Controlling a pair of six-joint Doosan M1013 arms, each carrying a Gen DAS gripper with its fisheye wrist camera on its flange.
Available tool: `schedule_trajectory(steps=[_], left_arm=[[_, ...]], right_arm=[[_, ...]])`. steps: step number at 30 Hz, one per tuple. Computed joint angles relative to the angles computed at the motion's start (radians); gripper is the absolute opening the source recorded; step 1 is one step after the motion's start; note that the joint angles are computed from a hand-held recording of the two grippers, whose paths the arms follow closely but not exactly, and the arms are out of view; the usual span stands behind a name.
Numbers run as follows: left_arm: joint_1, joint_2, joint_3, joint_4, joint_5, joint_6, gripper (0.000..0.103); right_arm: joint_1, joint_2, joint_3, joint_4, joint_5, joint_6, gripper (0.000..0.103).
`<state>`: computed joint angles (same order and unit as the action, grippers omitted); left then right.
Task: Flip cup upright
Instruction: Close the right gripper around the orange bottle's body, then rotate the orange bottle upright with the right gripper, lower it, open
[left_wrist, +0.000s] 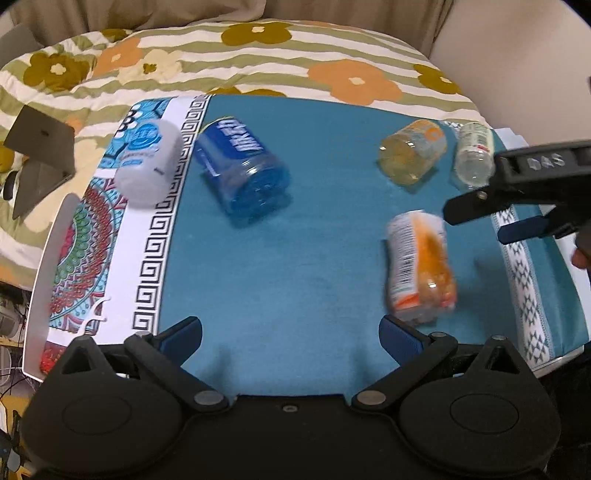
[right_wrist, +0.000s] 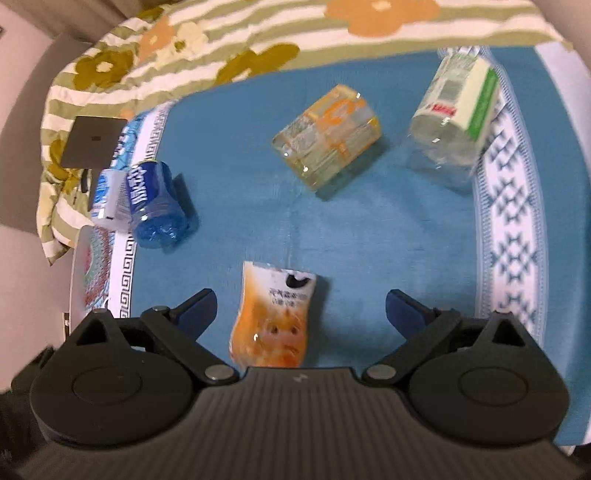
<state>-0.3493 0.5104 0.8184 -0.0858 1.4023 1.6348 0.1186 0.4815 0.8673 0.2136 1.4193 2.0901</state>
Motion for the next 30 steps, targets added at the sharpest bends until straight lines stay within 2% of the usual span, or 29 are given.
schedule_trajectory(steps=[4, 6, 10, 13, 22, 27, 30], left_arm=[[0.025, 0.006, 0.003, -0.026, 0.007, 0.01, 0.103], [0.034, 0.011, 0.002, -0.037, 0.012, 0.013, 0.103], [0.05, 0.022, -0.008, -0.049, 0.023, 0.013, 0.103], [0.057, 0.029, -0.016, -0.057, 0.027, 0.014, 0.103], [0.065, 0.038, -0.032, -0.067, 0.037, 0.013, 0.103], [0.068, 0.036, -0.038, -0.07, 0.037, 0.008, 0.103], [0.07, 0.034, -0.038, -0.073, 0.029, 0.004, 0.103]], right_arm=[[0.003, 0.045, -0.04, 0.019, 0.036, 0.055, 0.102], [0.002, 0.057, -0.046, 0.032, 0.042, 0.082, 0.093], [0.0, 0.07, -0.047, 0.057, 0.053, 0.129, 0.084], [-0.002, 0.072, -0.038, 0.073, 0.047, 0.152, 0.072], [0.0, 0.057, -0.014, 0.072, 0.013, 0.164, 0.068], [0.005, 0.02, 0.011, 0.048, -0.061, 0.166, 0.067], [0.026, -0.033, 0.063, -0.057, -0.204, 0.181, 0.067]])
